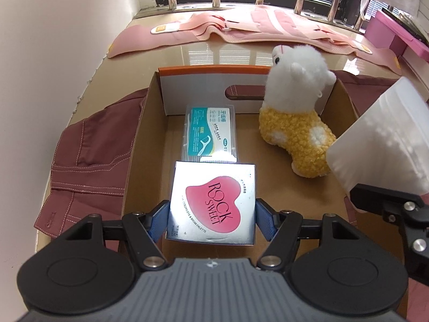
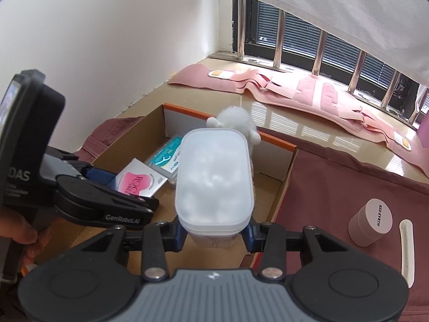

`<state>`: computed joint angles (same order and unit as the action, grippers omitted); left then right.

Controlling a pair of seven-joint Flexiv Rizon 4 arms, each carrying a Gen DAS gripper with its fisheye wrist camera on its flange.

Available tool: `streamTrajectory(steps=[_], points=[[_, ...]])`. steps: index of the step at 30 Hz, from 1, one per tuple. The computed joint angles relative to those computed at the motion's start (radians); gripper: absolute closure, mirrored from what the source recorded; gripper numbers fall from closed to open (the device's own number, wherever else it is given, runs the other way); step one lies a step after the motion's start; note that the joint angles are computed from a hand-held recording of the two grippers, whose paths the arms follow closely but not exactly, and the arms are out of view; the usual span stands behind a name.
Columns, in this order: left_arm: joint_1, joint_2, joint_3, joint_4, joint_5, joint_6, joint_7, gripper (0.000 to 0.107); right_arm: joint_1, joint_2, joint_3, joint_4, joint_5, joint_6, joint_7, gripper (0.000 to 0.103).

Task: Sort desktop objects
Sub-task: 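Lower heart box with left gripper while right gripper lowers container into cardboard box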

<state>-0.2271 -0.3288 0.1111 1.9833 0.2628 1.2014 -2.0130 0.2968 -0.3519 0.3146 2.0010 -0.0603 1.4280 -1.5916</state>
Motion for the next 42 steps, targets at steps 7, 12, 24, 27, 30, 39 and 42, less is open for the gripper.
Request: streamTrajectory(steps=[7, 12, 24, 27, 30, 39, 42], points=[[-0.024, -0.023, 0.015, -0.046, 0.046, -0.045, -0.021, 0.039, -0.011, -0.010, 0.012, -0.009, 0.016, -0.004, -0.019, 0.063], [-0.028, -0.032, 0.010, -0.065, 0.067, -0.073, -0.023, 0.039, -0.015, -0.008, 0.012, -0.009, 0.024, -0.001, -0.021, 0.063], [-0.041, -0.043, 0.006, -0.093, 0.097, -0.114, -0.026, 0.039, -0.031, -0.013, 0.025, -0.016, 0.046, -0.002, -0.038, 0.063], [-0.045, -0.046, 0.005, -0.100, 0.106, -0.128, -0.028, 0.039, -0.033, -0.015, 0.028, -0.018, 0.052, -0.002, -0.043, 0.063], [-0.042, -0.047, 0.002, -0.102, 0.106, -0.131, -0.026, 0.039, -0.036, -0.016, 0.031, -0.021, 0.057, -0.004, -0.050, 0.063], [-0.034, -0.058, -0.008, -0.098, 0.077, -0.135, -0.007, 0.039, -0.036, -0.018, 0.028, -0.026, 0.061, -0.018, -0.062, 0.063], [-0.033, -0.059, -0.008, -0.095, 0.070, -0.131, -0.009, 0.039, -0.037, -0.019, 0.030, -0.029, 0.064, -0.024, -0.071, 0.063]])
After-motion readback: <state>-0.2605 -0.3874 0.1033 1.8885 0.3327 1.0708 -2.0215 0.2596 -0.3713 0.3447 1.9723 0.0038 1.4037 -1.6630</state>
